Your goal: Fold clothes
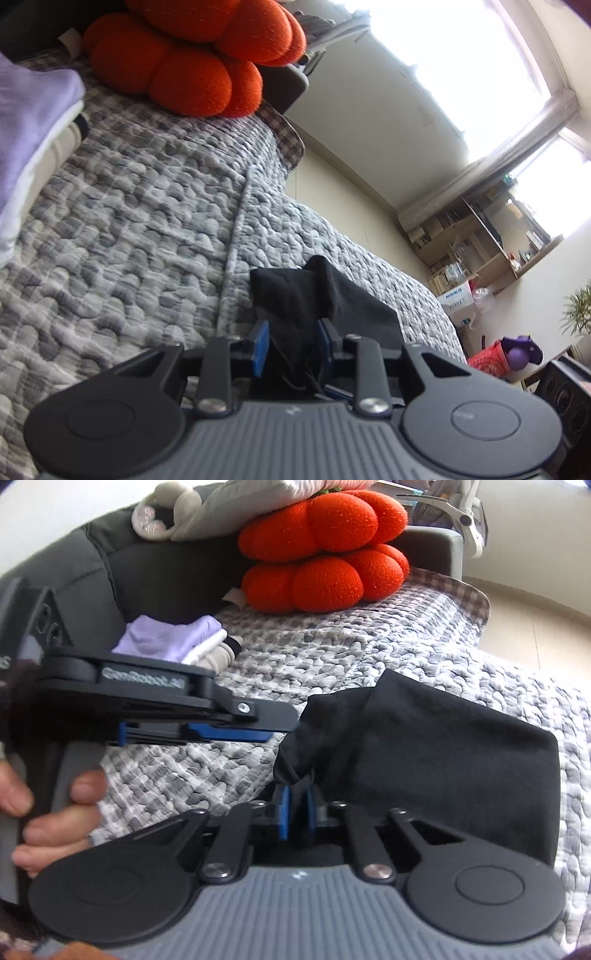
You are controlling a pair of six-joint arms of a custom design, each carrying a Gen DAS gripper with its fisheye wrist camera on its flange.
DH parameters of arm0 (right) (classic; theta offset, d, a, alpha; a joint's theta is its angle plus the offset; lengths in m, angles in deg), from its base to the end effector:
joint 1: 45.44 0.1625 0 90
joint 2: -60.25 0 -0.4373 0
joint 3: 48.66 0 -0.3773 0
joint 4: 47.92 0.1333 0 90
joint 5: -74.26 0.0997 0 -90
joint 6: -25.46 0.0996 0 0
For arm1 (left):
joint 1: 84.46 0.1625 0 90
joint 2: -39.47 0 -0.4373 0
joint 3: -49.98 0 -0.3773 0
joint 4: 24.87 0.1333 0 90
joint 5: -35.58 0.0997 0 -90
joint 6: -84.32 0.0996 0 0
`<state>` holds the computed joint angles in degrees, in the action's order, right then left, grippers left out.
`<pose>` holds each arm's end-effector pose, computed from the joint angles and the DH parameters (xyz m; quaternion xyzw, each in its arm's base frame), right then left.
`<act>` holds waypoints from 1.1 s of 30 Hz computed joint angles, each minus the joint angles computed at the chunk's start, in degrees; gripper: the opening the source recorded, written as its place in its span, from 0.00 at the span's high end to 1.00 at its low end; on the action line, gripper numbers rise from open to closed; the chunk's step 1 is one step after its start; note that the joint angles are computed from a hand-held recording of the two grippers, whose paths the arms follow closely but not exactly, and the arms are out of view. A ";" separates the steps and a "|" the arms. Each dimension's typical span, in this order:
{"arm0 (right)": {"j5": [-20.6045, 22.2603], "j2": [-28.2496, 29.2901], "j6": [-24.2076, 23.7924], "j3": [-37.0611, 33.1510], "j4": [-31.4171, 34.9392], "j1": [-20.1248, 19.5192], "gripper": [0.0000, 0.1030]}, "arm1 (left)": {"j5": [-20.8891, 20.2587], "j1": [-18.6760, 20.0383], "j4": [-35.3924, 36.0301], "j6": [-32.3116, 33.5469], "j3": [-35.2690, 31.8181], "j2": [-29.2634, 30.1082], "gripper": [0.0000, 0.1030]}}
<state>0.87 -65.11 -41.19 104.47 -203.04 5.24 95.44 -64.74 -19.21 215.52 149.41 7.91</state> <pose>-0.0129 -0.2711 0.3280 0.2664 -0.9000 0.3000 0.1706 -0.3557 -0.3222 -0.0690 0.1415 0.9459 -0.2919 0.0112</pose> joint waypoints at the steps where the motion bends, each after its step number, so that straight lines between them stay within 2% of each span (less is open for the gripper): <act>1: 1.37 -1.39 -0.55 -0.55 2.74 -1.36 0.93 | 0.31 0.06 0.68 0.51 -0.74 0.51 0.74; 3: 4.26 -4.01 -1.61 -1.75 8.31 -3.91 0.94 | 0.86 0.23 2.25 1.39 -2.22 1.58 0.74; 9: 8.97 -8.14 0.23 -4.12 17.25 -7.78 0.95 | 5.14 1.57 6.49 2.65 -3.79 2.49 0.74; 12: 10.27 -9.32 0.71 -5.25 21.25 -8.91 0.95 | 5.19 1.11 15.09 2.08 -6.63 4.66 0.74; 16: 10.79 -9.60 0.80 -5.49 22.28 -9.14 0.94 | 4.17 -0.20 16.81 1.78 -5.00 3.11 0.74; 21: 11.36 -9.17 0.24 -5.28 21.96 -9.20 0.94 | 1.54 -1.07 7.65 1.54 1.07 -1.85 0.74; 24: 11.41 -8.51 0.37 -5.17 21.42 -9.10 0.93 | 3.15 -0.16 3.22 3.34 1.87 -2.51 0.74; 27: 11.33 -8.14 0.63 -5.40 21.71 -9.05 0.93 | 5.42 0.22 10.46 5.50 -3.24 1.47 0.74; 30: 11.22 -7.83 0.82 -5.71 22.10 -8.92 0.93 | 5.25 -0.75 18.25 8.21 -7.32 5.30 0.75; 31: 11.22 -7.79 0.70 -5.91 22.71 -8.96 0.93 | 5.27 -1.04 19.02 8.91 -7.52 5.57 0.75; 33: 11.42 -7.56 0.35 -6.15 23.45 -9.16 0.93 | 5.86 -1.13 16.29 9.19 -5.21 3.63 0.75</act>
<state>12.29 -72.67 -40.84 98.32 -179.59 -3.92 101.30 -65.87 -2.92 224.71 144.20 11.54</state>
